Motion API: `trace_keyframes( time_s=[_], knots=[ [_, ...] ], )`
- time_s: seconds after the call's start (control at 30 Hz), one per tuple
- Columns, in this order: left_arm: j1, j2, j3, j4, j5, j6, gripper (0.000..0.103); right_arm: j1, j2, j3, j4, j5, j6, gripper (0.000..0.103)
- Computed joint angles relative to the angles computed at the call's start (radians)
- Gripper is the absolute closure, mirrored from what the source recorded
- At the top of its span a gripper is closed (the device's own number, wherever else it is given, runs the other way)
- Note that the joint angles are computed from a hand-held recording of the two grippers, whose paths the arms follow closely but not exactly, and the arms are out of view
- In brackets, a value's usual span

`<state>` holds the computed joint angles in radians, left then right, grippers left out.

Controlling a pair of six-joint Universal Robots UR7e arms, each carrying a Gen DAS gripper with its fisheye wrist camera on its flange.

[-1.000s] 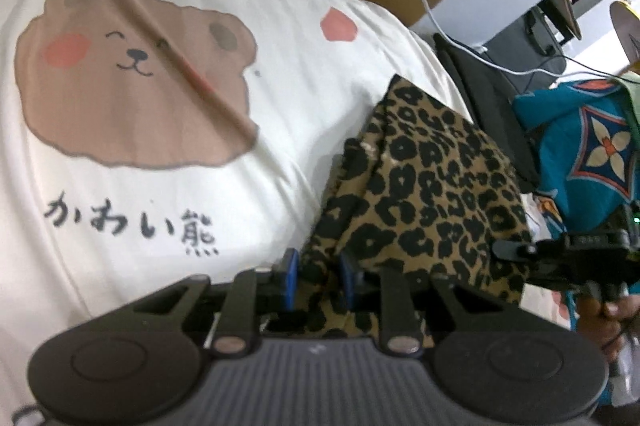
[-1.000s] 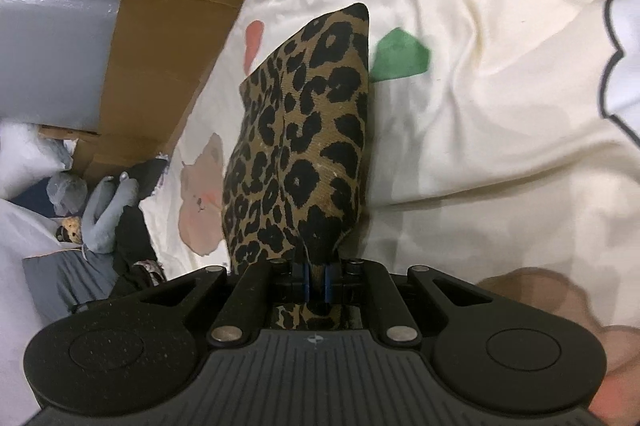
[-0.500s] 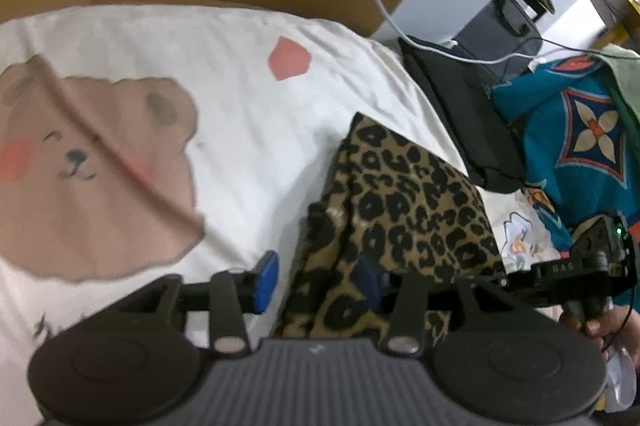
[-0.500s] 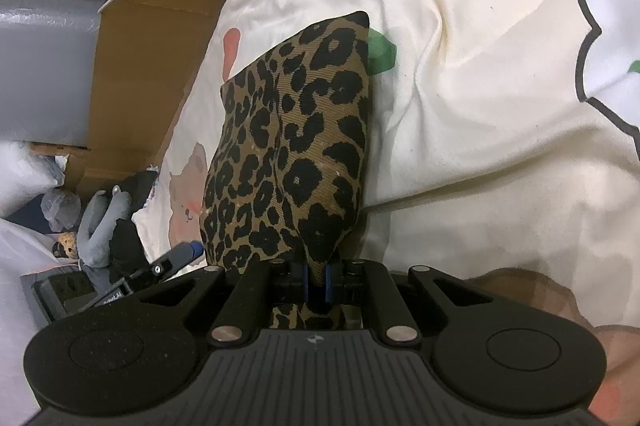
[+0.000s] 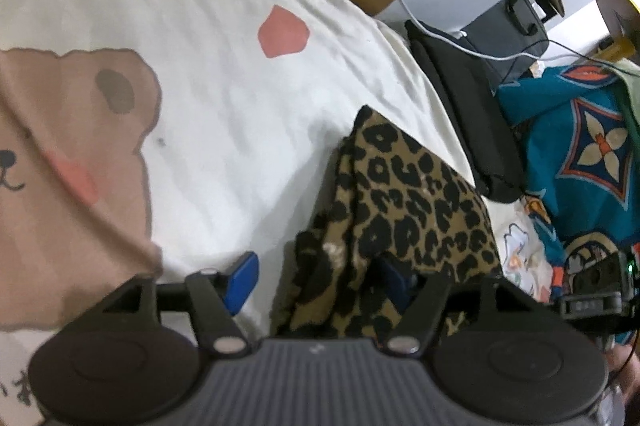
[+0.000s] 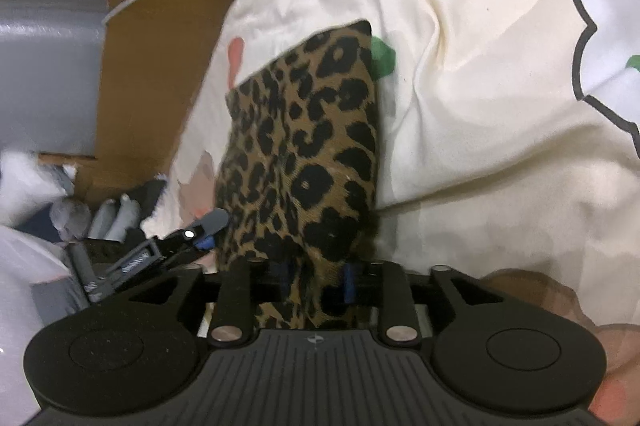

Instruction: Fold clothes

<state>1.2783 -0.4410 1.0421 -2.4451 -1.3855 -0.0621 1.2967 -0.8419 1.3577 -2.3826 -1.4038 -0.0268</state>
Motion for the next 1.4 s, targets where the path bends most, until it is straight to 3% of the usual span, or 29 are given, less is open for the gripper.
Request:
trace_keyframes(
  time_s=[0.13,0.17,0.2,0.23,0.37,0.47,0.53,0.77,1.0,1.03,1.07,1.1,1.23,1.3,1.4],
  knots=[
    [0.008,0.027,-0.064,0.068,-0.033,0.004,0.028,-0.006,-0.005,0.017,-0.03,0.016,0.014,0.066],
    [0.009,0.031,-0.074,0.08,-0.037,0.002,0.033,-0.006,-0.005,0.02,-0.036,0.013,0.018,0.066],
    [0.008,0.034,-0.084,0.096,-0.04,0.003,0.048,-0.007,-0.005,0.023,-0.042,0.009,0.023,0.066],
    [0.007,0.037,-0.094,0.113,-0.043,0.004,0.055,-0.007,-0.003,0.024,-0.047,0.009,0.026,0.065],
    [-0.009,0.04,-0.11,0.128,-0.024,0.063,0.066,-0.006,-0.003,0.031,-0.064,0.003,0.034,0.065],
    [-0.002,0.037,-0.117,0.117,-0.05,0.052,0.076,-0.006,-0.004,0.036,-0.075,0.003,0.036,0.065],
    [0.004,0.035,-0.115,0.114,-0.062,0.038,0.076,-0.006,-0.005,0.04,-0.083,0.006,0.039,0.065],
    [0.01,0.039,-0.127,0.163,-0.044,-0.001,0.047,-0.005,-0.003,0.045,-0.101,0.001,0.05,0.064],
    [0.024,0.076,-0.187,0.212,-0.101,-0.021,0.033,-0.018,-0.01,0.071,-0.144,0.022,0.095,0.061],
    [0.023,0.083,-0.202,0.227,-0.105,-0.019,0.033,-0.019,-0.009,0.073,-0.144,0.021,0.099,0.061],
    [0.022,0.089,-0.214,0.238,-0.106,-0.016,0.04,-0.02,-0.008,0.075,-0.144,0.02,0.103,0.061],
    [0.021,0.095,-0.225,0.249,-0.106,-0.013,0.059,-0.018,-0.006,0.076,-0.143,0.016,0.105,0.061],
    [0.012,0.09,-0.207,0.223,-0.09,0.021,0.064,-0.015,0.0,0.083,-0.159,0.022,0.109,0.061],
    [0.013,0.078,-0.186,0.199,-0.102,0.03,0.074,-0.013,0.0,0.083,-0.169,0.031,0.107,0.061],
    [0.017,0.069,-0.179,0.19,-0.121,0.025,0.075,-0.012,0.001,0.081,-0.177,0.037,0.107,0.061]
  ],
)
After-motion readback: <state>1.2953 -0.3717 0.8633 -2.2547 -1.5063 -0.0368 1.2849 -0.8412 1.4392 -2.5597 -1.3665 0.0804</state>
